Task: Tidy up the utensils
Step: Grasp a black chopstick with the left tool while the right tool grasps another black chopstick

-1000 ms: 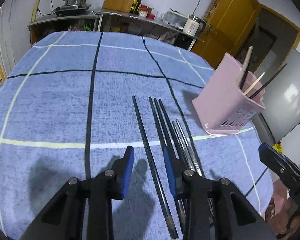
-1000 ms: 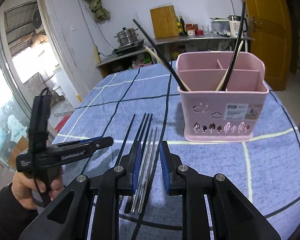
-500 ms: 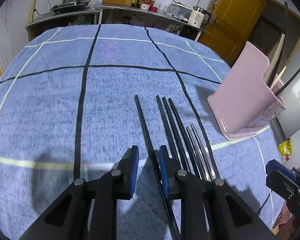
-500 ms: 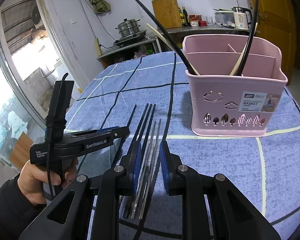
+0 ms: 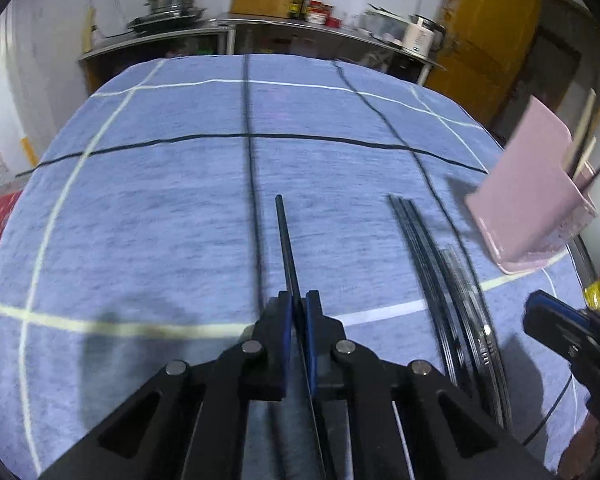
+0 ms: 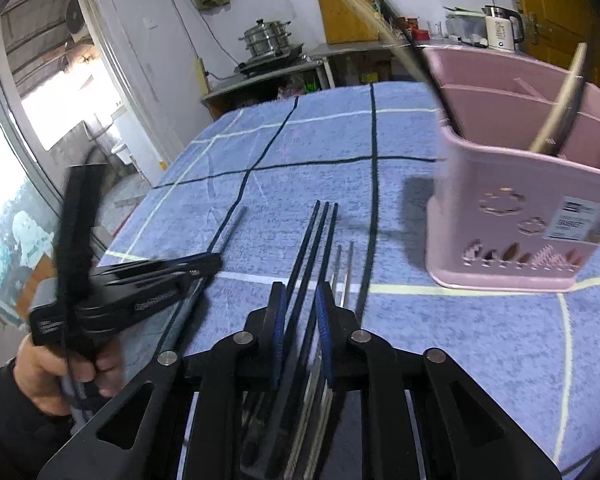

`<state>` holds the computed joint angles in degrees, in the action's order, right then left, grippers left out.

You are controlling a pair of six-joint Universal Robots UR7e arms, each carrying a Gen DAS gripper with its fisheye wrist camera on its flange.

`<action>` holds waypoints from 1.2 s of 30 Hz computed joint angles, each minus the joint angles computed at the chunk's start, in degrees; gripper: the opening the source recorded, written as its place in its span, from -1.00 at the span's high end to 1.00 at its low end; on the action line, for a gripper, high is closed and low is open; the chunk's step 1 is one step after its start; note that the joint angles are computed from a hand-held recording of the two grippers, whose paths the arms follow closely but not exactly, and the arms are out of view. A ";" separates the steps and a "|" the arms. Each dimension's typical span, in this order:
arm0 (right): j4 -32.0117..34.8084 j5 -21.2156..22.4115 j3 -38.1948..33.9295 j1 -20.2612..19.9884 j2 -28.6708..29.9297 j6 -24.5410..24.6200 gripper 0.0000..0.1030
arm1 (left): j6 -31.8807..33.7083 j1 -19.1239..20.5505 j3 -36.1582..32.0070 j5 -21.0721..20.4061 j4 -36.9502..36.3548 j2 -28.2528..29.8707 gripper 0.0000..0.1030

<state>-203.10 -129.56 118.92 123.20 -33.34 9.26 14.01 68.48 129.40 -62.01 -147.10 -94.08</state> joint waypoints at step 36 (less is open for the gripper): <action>16.04 -1.97 -11.92 -3.38 4.53 2.41 0.85 | -0.54 5.19 -3.28 -5.67 2.44 -0.59 0.82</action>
<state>-187.06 -131.53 107.00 119.81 -28.80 11.67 13.47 73.66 126.11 -67.68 -144.67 -94.67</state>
